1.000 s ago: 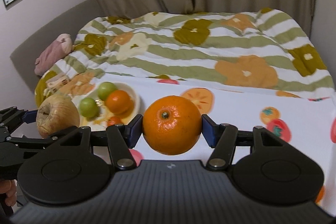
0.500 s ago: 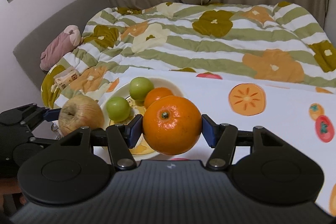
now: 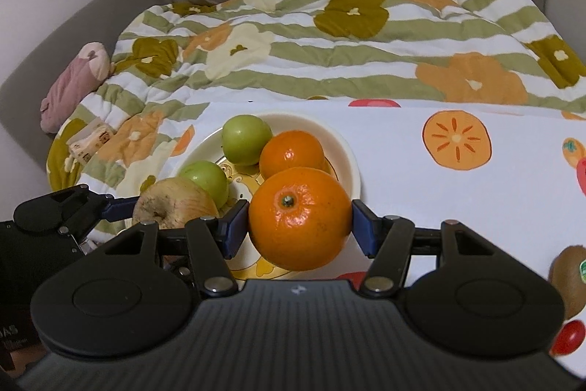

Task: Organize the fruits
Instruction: 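Carry the red apple and orange in both grippers over the bowl, then release the red apple and orange into the bowl from both grippers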

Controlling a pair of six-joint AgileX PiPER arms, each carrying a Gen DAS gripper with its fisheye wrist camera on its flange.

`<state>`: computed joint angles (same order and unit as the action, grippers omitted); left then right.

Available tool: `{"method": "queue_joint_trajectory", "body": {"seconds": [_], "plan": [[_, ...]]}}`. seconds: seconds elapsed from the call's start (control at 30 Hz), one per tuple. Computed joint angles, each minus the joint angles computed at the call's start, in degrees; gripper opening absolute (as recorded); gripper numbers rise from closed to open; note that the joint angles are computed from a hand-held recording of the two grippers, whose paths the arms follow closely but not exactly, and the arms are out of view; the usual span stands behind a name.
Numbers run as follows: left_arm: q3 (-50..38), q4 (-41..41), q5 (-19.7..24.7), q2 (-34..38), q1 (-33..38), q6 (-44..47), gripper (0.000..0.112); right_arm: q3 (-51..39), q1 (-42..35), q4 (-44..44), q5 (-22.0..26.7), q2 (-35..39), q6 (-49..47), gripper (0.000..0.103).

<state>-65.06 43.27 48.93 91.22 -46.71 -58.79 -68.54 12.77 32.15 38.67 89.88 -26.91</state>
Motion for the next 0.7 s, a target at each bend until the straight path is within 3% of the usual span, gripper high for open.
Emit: {"method": "queue_joint_trajectory", "body": {"seconds": [0.3,0.37,0.43,0.7], "plan": [[0.94,-1.57,-3.76,0.51,1.96,4.32,0.079,0.97,1.62,-3.14,-1.68,-0.13,4.28,0.074],[1.27,-0.45,-3.80,0.18,1.48,4.15,0.084,1.08,1.66,-3.25,-1.68,-0.13,4.53,0.074],[1.73,1.37,-3.35,-0.44,0.53,3.42,0.098,0.96,1.67,-3.36,-1.47,-0.12,4.64,0.074],[3.97,0.55,-2.56,-3.52,0.08,3.77,0.099,0.42,1.16,-2.40,0.62,0.35,2.97,0.074]]}}
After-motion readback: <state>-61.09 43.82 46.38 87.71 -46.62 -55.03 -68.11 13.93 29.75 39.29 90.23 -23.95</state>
